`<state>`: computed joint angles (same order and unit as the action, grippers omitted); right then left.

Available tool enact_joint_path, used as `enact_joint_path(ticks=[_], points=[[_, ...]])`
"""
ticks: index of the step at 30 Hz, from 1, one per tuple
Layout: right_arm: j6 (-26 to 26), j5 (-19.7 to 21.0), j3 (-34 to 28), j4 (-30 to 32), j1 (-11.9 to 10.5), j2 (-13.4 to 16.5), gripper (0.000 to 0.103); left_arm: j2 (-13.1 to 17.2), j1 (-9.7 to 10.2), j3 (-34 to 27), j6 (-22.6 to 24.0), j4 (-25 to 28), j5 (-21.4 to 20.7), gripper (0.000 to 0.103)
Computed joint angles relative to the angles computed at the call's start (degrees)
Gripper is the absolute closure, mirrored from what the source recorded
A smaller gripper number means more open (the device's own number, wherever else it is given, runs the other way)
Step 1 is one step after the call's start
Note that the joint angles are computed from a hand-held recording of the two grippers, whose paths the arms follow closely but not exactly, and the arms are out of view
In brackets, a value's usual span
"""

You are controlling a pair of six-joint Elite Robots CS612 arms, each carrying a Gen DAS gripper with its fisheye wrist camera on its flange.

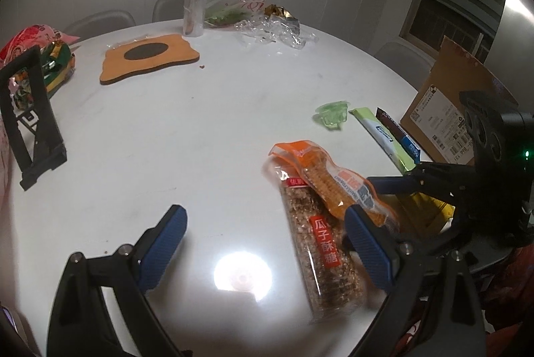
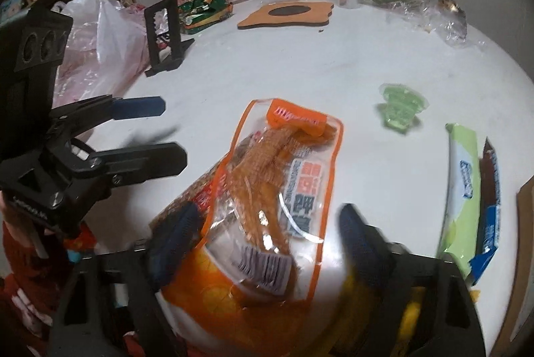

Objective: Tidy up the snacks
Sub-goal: 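Grasp the orange dried-fish packet with the right tool while the left tool grasps the seed brittle bar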

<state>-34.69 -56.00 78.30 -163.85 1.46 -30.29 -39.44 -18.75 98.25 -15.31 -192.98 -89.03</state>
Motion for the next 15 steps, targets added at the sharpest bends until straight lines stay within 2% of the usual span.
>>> enact_joint_path(ticks=[3, 7, 11, 15], points=[[0.62, -0.23, -0.38, 0.08, 0.13, 0.1, 0.042, 0.08, 0.04, -0.07, -0.08, -0.03, 0.0, 0.009], [2.05, -0.57, 0.36, -3.01, -0.03, -0.22, 0.048, -0.13, -0.13, 0.24, -0.29, -0.04, 0.34, 0.009], [3.68, 0.91, 1.44, -5.89, -0.78, -0.9, 0.051, -0.47, -0.67, 0.91, 0.19, -0.14, 0.25, 0.009], [4.86, 2.99, 2.42, -7.9, -1.59, -1.6, 0.051, -0.26, -1.6, 0.99, 1.49, 0.77, -1.66, 0.01]])
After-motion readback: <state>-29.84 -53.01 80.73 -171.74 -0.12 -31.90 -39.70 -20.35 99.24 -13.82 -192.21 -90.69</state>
